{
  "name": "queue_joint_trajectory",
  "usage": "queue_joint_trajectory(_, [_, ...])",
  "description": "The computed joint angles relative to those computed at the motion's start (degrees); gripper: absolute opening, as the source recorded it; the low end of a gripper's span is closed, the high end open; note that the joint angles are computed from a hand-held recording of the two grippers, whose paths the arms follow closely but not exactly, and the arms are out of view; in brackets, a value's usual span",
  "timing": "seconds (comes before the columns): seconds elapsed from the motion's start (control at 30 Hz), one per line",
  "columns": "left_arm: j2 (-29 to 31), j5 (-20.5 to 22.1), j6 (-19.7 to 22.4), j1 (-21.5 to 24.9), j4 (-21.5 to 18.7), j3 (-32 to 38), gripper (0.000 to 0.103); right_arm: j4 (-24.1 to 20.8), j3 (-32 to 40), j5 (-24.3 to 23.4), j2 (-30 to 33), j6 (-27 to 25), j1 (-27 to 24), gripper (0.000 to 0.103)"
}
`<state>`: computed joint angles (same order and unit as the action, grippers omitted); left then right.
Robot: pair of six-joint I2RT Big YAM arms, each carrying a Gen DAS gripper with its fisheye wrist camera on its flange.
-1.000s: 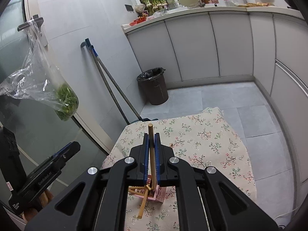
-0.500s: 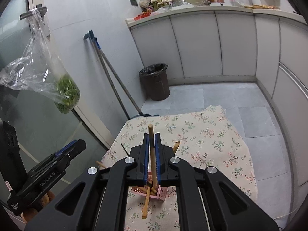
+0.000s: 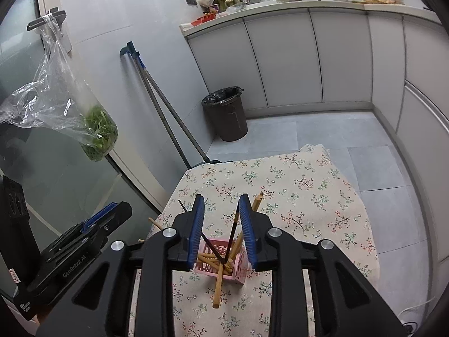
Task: Organize utensils
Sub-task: 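Lower both chopsticks into the pink holder, then open both grippers and raise them away from the pink holder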
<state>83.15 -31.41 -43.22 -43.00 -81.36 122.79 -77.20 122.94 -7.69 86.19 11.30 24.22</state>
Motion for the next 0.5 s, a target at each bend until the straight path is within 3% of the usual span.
queue_joint_trajectory(0.33, [2.4, -6.0, 0.1, -5.0, -3.5, 4.5, 0.047, 1.7, -6.3, 0.7, -5.2, 0.6, -0.9, 0.040])
queue_joint_trajectory(0.5, [2.8, -9.3, -1.7, -7.1, -4.8, 5.7, 0.064, 2.2, -8.9, 0.9, -7.8, 0.5, -1.6, 0.042])
